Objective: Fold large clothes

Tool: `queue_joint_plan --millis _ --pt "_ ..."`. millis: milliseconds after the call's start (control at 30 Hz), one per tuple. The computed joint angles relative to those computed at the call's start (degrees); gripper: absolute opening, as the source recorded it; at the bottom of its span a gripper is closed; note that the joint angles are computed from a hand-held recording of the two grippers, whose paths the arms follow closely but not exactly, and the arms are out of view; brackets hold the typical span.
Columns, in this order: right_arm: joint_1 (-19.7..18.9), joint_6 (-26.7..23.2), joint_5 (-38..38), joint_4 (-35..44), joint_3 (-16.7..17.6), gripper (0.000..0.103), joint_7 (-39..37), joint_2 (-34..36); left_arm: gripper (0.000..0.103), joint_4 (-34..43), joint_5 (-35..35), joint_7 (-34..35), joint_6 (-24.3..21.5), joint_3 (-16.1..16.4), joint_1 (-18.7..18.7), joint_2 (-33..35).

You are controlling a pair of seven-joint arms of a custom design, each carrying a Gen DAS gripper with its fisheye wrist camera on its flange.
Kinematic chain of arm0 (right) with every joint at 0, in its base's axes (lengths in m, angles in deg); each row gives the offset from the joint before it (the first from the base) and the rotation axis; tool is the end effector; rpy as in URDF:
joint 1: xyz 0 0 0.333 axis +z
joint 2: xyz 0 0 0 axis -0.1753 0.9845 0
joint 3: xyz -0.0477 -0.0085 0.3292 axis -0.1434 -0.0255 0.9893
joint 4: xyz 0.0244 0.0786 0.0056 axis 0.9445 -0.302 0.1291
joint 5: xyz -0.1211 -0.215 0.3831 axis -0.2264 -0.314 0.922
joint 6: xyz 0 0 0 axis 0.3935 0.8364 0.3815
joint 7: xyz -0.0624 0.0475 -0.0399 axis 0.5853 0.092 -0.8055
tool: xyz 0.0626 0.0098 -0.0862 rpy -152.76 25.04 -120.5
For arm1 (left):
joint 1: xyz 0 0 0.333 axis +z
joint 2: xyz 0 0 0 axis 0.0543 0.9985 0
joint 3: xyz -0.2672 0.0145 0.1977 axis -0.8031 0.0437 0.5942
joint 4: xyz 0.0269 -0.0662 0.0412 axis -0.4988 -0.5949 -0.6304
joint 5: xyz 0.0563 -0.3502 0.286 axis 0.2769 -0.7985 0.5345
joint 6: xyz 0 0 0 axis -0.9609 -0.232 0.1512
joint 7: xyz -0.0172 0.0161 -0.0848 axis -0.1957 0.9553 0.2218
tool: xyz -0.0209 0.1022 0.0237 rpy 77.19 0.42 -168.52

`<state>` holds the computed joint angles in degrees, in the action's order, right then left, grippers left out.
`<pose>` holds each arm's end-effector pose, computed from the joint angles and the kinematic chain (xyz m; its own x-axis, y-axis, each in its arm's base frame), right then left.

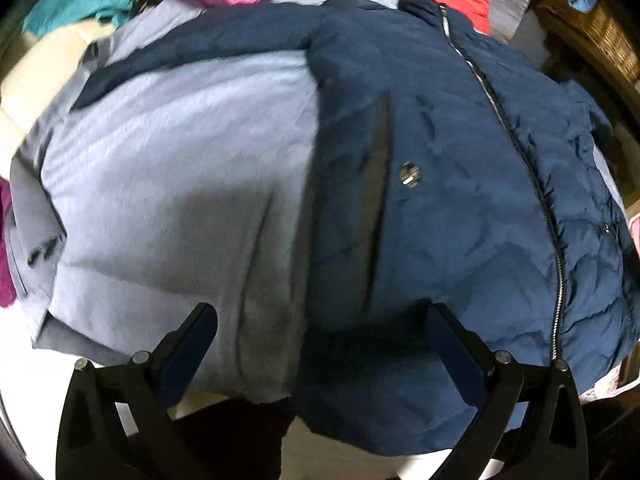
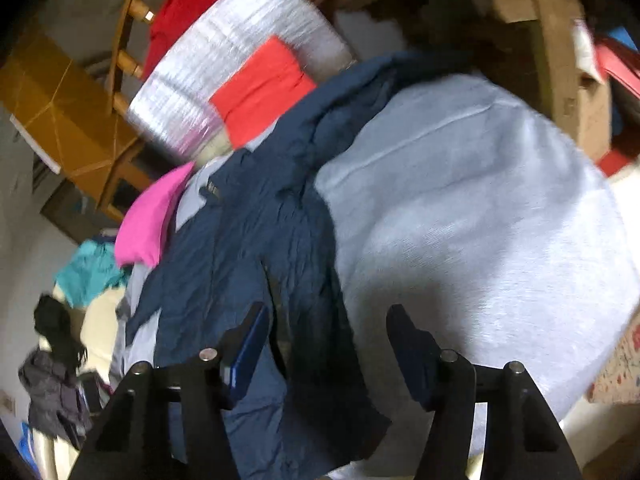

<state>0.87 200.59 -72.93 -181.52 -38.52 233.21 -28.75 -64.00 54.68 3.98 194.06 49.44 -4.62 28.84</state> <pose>0.3523 0.2212 0.4233 -0.2617 -0.7976 -0.5434 -0.6614 0.5582 -0.5009 0.4631 -0.0790 0.4091 -0.0428 -0.9963 0.0743 -0.9262 0.0117 -0.3769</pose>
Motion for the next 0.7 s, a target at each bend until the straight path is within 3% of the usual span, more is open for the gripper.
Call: queue_joint_plan --millis 67,200,267,367,433,567,667,700 --pt "2.2 1.4 -0.1 1.7 -1.7 0.065 -2.0 4.2 0.103 -0.7 -2.0 1.2 -0.6 1.6 -0.4 -0.9" --pt "1.5 1.1 -0.7 4.1 0.1 0.063 -2.2 9.9 0.103 -1.6 -4.2 2.2 -0.8 3.0 0.0 -1.4" --pt "4.3 -0.8 -0.3 5.5 -1.9 0.05 -3.7 12.8 0.103 -1.7 -7.6 4.8 -2.3 4.9 -1.1 -1.7" --pt "0.8 -4.9 -4.5 6.6 2.3 0.032 -0.6 12.2 0.101 -2.5 -12.9 8.7 -3.9 6.8 -2.1 -2.2" --pt "1.5 -5.4 -5.9 6.5 2.1 0.024 0.6 11.5 0.087 -3.3 -16.7 12.0 -4.0 8.1 -2.8 -3.0" --pt "0.3 -8.0 -10.3 7.3 3.7 0.024 3.7 10.9 0.083 -3.8 -23.2 15.8 -6.2 9.2 -2.7 -2.9" --pt "2.0 -8.9 -10.8 7.2 1.7 0.03 5.1 11.1 0.083 -3.1 -26.9 16.7 -8.4 9.3 -1.8 -1.8" --pt "2.5 -9.8 -10.9 7.1 1.2 0.04 5.6 10.6 0.083 -3.0 -28.5 17.3 -8.9 9.5 -1.6 -1.5"
